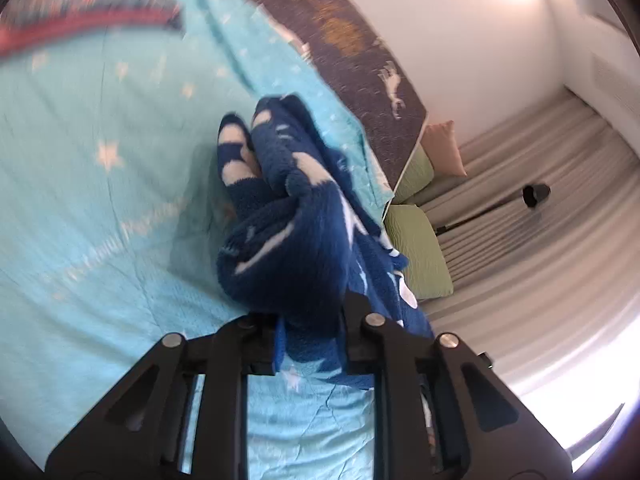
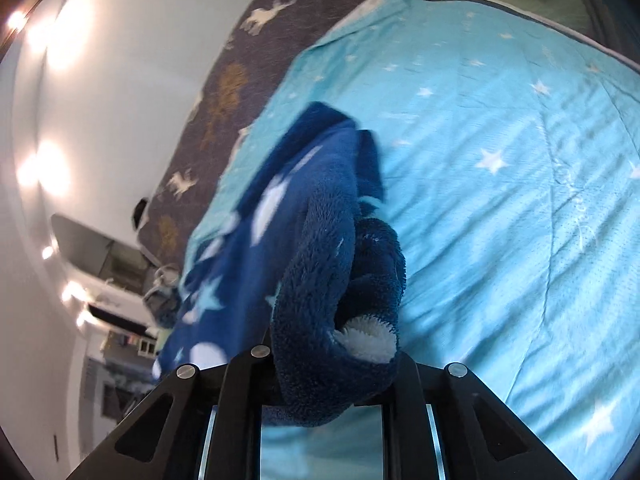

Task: Fold small clothes

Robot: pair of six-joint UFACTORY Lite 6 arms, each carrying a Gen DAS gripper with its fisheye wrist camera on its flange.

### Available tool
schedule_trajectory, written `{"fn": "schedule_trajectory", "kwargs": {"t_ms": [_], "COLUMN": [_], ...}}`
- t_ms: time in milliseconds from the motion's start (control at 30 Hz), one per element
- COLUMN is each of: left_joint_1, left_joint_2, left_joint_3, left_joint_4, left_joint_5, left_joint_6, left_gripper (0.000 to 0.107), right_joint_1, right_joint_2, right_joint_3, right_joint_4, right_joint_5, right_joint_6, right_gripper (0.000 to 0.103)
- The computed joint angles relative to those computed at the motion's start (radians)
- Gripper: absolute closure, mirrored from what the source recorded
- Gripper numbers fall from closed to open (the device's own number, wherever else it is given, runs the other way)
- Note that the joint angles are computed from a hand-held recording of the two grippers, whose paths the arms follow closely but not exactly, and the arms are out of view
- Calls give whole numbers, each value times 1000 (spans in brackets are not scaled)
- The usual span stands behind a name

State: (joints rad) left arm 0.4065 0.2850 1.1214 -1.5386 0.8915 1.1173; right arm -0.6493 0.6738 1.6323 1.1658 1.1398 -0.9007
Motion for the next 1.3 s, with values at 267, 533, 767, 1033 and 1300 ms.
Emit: {"fn": "schedule_trajectory", "kwargs": {"t_ms": [267,533,767,1033,1300], "left_joint_1": [192,542,584,262,-360], "left_joint_2": [-400,-667,-786,-811,-37], "left_joint_3": [-260,-584,-538,-233,432], "left_joint_4": [239,545,647,583,1081], "left_joint_5": [130,313,294,13,-258], "left_joint_6": [-18,69,26,26,-408], "left_gripper": [87,87,79,36,26], "right_joint_1": [-127,-431,-470,-384,231], "right_joint_2": [-426,-648,-738,-905,-660], "right_joint_3": [-425,-793,-770,-611,-320], "right_joint_4": [-82,-339,-466,-280,-366], "right_joint_5": [138,248,159,41,-163], "right_joint_6": [-163,-322,-326,-473,-177], "right_gripper": [88,87,62,34,28]}}
